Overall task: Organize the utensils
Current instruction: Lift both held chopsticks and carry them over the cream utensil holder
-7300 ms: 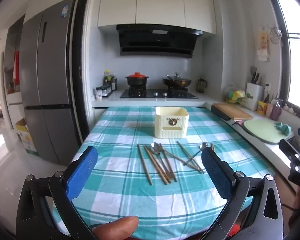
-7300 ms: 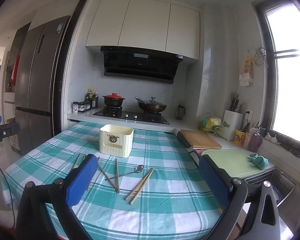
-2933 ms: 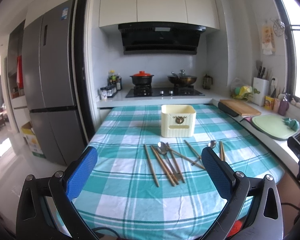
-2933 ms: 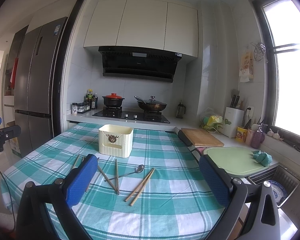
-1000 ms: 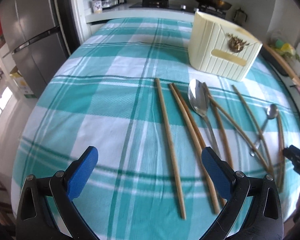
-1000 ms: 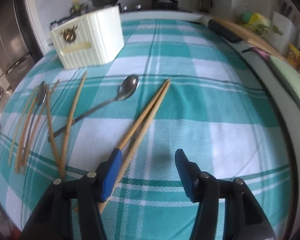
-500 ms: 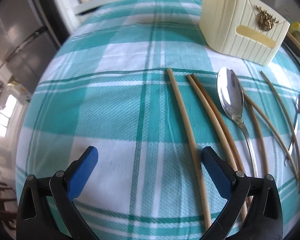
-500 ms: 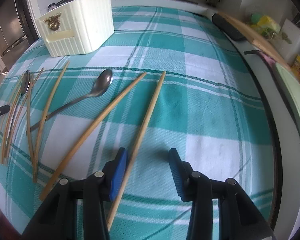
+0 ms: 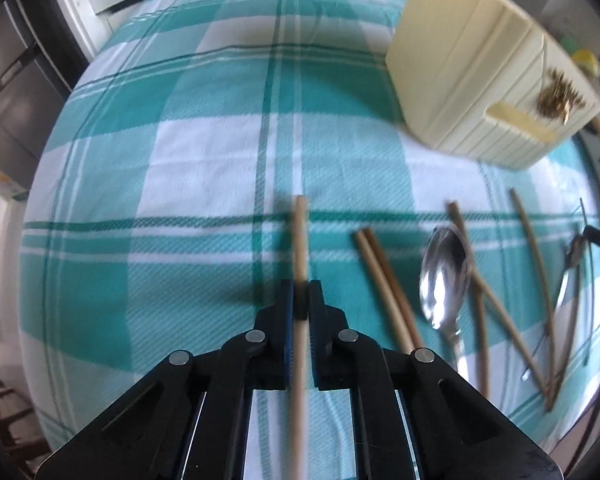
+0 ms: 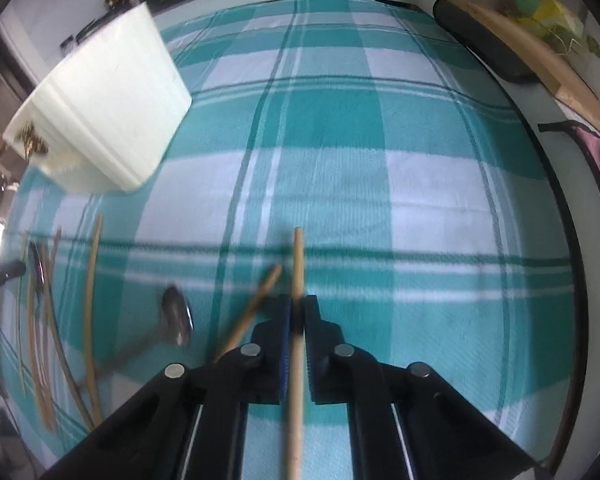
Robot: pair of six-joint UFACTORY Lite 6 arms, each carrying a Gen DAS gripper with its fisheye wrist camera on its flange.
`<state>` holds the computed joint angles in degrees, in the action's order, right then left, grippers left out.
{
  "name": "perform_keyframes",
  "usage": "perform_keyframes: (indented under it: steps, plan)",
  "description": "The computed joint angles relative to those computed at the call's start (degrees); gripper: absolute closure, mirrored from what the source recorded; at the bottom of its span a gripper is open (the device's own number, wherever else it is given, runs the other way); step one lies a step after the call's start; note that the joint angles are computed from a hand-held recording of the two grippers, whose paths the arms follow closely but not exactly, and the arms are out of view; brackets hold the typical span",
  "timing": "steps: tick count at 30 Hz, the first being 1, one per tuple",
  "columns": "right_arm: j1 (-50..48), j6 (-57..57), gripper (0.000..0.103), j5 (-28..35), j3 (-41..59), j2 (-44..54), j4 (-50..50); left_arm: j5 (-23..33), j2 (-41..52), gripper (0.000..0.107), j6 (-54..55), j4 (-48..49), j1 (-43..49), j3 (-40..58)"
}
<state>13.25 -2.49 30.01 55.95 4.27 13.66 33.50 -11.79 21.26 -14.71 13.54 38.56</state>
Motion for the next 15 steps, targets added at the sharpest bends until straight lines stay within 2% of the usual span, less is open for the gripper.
perform_keyframes:
  steps: [2, 4, 8, 12, 15]
  plan:
    - [0.59, 0.64, 0.096, -0.08, -0.91, -3.92, 0.08, 1.50, -5.31, 0.102, 6.27, -5.79, 3.94, -1.99]
    - [1.53, 0.29, 0.096, 0.67, -2.59, -10.53, 0.63, 7.31, -12.14, 0.102, 16.72, -14.04, 11.23, -2.53]
    - [5.96, 5.45, 0.096, 5.20, -2.37, -23.35, -5.42, 24.05, -23.80, 0.102, 27.91, -23.68, 24.45, -0.30]
    - [10.74, 10.89, 0.096, 9.84, 2.29, -29.53, -10.47, 40.16, -25.57, 0.102, 35.57, -30.19, 37.31, 8.25]
    - [15.83, 17.36, 0.096, 11.24, 8.68, -29.15, -16.91, 46.57, -22.28, 0.102, 36.43, -34.76, 41.49, 16.71]
